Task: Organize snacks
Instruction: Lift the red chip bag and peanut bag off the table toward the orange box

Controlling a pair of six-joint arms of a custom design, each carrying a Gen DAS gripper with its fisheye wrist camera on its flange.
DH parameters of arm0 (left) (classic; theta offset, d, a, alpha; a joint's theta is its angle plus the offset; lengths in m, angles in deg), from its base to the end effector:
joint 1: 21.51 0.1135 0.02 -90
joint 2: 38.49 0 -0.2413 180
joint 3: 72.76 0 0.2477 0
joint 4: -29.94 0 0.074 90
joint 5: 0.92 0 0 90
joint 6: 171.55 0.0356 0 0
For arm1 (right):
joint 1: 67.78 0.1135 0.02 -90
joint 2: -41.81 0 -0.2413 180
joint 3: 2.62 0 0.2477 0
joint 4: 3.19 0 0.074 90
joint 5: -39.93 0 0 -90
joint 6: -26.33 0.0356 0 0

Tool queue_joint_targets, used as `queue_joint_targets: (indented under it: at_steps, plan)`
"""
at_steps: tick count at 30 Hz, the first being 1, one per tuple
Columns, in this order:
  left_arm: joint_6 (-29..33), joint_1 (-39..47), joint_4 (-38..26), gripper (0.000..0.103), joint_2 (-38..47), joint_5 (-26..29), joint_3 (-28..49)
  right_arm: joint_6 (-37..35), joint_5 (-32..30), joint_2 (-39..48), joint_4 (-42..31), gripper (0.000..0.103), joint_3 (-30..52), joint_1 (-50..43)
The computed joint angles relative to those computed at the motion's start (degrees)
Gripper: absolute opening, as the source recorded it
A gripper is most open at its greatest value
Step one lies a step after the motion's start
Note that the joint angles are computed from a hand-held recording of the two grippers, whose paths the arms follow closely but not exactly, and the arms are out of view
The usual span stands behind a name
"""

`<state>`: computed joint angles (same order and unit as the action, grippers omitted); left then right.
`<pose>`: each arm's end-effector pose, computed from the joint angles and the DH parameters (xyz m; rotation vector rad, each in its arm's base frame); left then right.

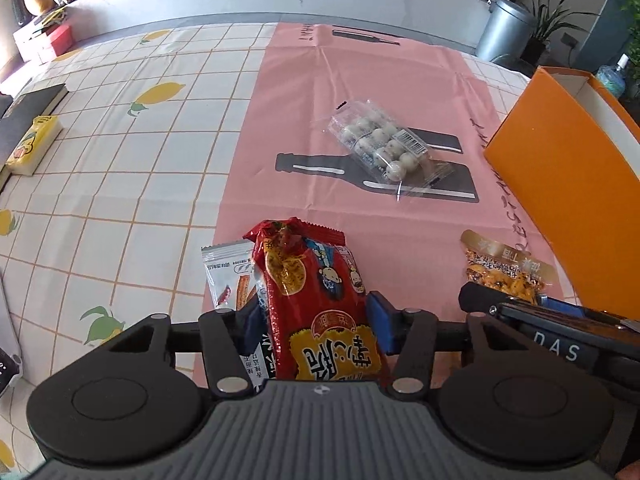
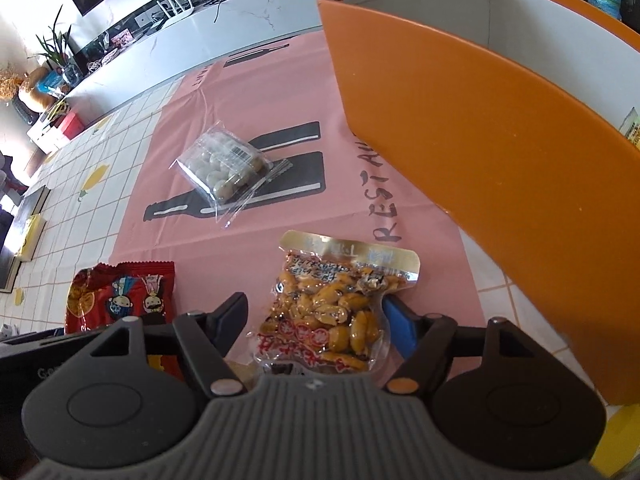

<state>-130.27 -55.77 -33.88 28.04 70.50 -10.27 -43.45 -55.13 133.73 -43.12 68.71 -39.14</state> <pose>0.1813 -0.1097 0.2176 -0.4163 2.6096 -0.0187 0.2739 0.1532 0.1723 -0.2279 2.6714 0.3996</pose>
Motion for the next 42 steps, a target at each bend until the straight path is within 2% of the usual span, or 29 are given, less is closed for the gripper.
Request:
queue_joint_targets:
  at_steps: [3, 7, 8, 10, 11, 16, 21, 24, 33, 38, 42]
  plan:
    - [0.59, 1.42, 1.53, 0.050, -3.41, 1.98, -1.93, -1.28, 1.95, 0.63, -1.03, 0.083, 0.58, 1.17]
    - [1.11, 3.19, 2.77, 0.039, -7.35, 4.21, -3.85, -2.98, 4.63, 0.78, -0.93, 0.082, 0.37, 2.73]
    - [1.11, 3.30, 2.69, 0.038, -7.86, 4.48, -3.87, -3.35, 5.41, 0.73, -0.80, 0.080, 0.23, 3.18]
    - [1.66, 3.51, 3.00, 0.034, -8.95, 5.42, -4.10, -4.29, 6.08, 0.23, -0.04, 0.066, -0.34, 3.71]
    - [1.74, 3.44, 3.12, 0.034, -9.24, 5.94, -4.07, -4.58, 6.09, -0.18, 0.14, 0.063, -0.59, 3.82]
    - [1.39, 3.23, 4.60, 0.031, -9.62, 8.60, -4.50, -4.63, 2.96, -1.91, 2.28, 0.058, -2.81, 2.90]
    - [0.74, 3.36, 3.67, 0.031, -8.39, 8.98, -3.42, -4.91, -2.57, -4.29, 3.81, 0.038, -4.60, 0.70]
    - [-0.39, 3.96, 3.73, 0.031, -8.51, 11.20, -3.53, -3.80, -5.28, -5.28, 4.15, 0.032, -5.33, -0.65]
    - [-6.56, 0.15, 1.76, 0.028, -9.44, 6.68, -2.16, -5.19, -7.17, -9.76, 2.39, 0.028, -6.22, -1.90]
    - [-7.74, -1.86, -0.73, 0.028, -9.17, 3.64, 1.19, -8.16, -5.35, -12.77, -0.40, 0.018, -5.54, -1.78]
    - [-8.23, -3.62, -2.00, 0.028, -8.07, 2.08, 3.99, -10.04, -5.62, -14.36, -2.64, 0.017, -4.85, -2.71]
